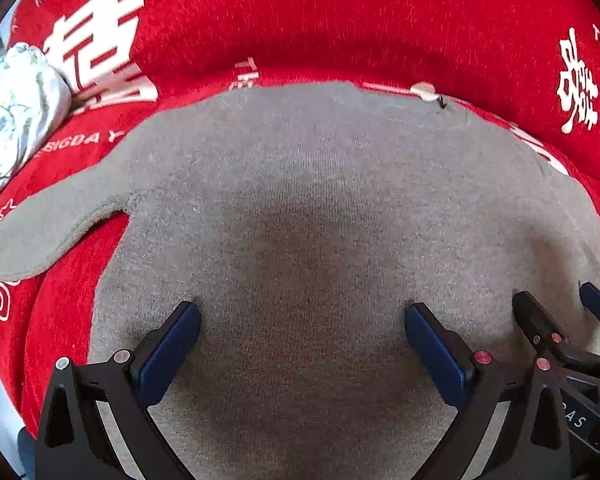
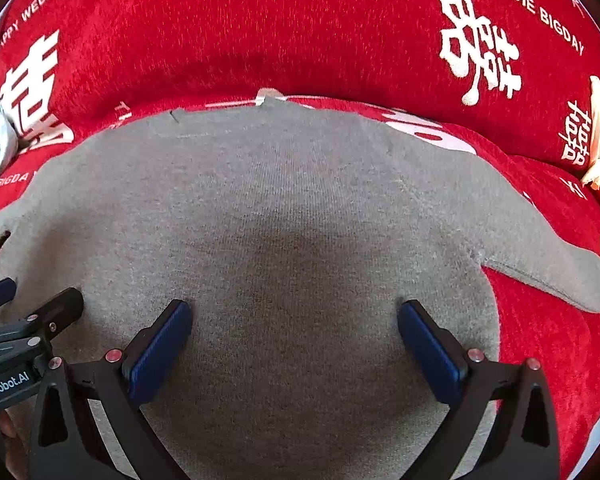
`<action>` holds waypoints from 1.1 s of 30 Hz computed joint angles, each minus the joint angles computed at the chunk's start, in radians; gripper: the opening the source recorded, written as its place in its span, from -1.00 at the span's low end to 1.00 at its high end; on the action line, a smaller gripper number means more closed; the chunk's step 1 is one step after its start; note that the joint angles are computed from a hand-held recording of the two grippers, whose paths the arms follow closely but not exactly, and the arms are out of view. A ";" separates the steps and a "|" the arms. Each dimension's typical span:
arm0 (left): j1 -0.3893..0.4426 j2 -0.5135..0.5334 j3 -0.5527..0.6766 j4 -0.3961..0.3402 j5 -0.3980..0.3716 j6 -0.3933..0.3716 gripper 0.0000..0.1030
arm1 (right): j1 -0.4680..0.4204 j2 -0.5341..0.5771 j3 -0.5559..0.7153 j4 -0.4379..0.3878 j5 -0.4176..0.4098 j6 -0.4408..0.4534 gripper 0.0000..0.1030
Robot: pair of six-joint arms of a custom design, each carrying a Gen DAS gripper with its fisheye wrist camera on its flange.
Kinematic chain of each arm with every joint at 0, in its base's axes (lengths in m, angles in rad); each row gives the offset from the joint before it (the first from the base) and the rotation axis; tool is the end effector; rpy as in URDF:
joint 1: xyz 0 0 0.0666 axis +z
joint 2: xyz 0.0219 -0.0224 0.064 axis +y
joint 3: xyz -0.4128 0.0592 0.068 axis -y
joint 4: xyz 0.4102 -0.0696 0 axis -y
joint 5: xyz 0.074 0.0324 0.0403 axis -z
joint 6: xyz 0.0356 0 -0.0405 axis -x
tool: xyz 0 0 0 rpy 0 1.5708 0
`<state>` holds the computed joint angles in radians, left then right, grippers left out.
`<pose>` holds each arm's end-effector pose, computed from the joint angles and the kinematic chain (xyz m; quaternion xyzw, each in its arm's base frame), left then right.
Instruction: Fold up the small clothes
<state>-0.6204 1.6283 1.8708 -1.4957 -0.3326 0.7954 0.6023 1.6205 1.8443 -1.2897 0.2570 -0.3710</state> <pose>0.4501 -0.3078 0.5350 -0.1112 0.9678 0.0228 0.2248 0.4689 0.3109 0.5356 -0.0790 0.9576 0.0062 0.2770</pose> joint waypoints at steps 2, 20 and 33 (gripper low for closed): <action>0.009 0.016 0.029 -0.036 0.029 -0.001 1.00 | -0.006 0.022 0.041 -0.050 -0.018 0.004 1.00; -0.021 0.017 0.129 -0.015 -0.118 0.026 1.00 | -0.014 0.028 0.136 -0.086 0.011 0.049 1.00; -0.025 0.125 0.290 -0.158 -0.124 0.045 1.00 | -0.065 -0.026 0.086 -0.024 0.031 0.043 1.00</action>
